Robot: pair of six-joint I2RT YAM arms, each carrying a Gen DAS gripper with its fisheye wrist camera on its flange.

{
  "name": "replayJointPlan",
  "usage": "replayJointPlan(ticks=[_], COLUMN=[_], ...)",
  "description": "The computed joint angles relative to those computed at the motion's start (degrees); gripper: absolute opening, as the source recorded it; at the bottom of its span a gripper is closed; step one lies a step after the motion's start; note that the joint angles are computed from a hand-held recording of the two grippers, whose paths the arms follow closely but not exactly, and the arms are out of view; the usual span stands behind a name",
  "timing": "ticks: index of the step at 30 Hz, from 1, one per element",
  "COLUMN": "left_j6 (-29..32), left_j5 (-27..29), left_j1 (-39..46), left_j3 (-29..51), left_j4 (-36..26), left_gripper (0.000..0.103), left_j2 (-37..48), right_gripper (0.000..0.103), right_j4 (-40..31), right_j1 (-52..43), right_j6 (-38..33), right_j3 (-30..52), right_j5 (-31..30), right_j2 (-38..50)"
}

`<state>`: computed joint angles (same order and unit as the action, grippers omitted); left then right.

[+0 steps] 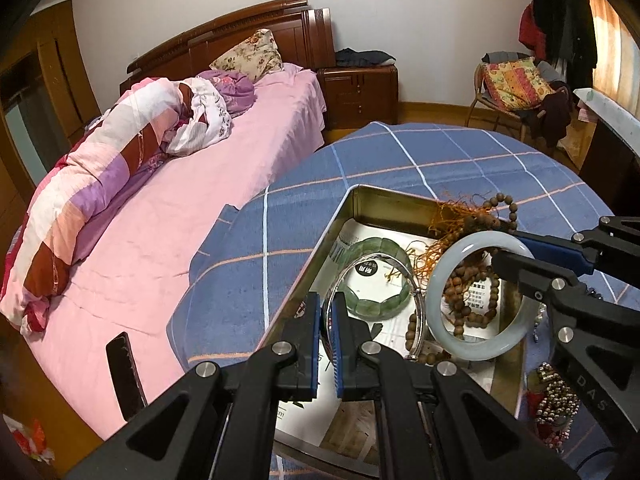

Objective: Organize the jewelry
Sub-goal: 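Lower both bangles into the tin and open both tools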

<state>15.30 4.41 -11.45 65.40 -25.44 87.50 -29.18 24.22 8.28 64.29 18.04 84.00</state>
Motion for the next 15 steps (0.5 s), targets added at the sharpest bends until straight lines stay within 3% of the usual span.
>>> replayJointPlan(ticks=[15], left_j6=[0.74], left_j5=[-1.13], left_j1=[-0.15], left_j3=[0.62], left_j4=[0.13], left_gripper=[0.004], left_j2=[3.08], right_gripper=[0.015], right_j4=[-0.09], right_j1=[-1.14], right_j6=[-0.06], right_j3=[1.16], right_j5=[-1.55], right_j2=[3.09])
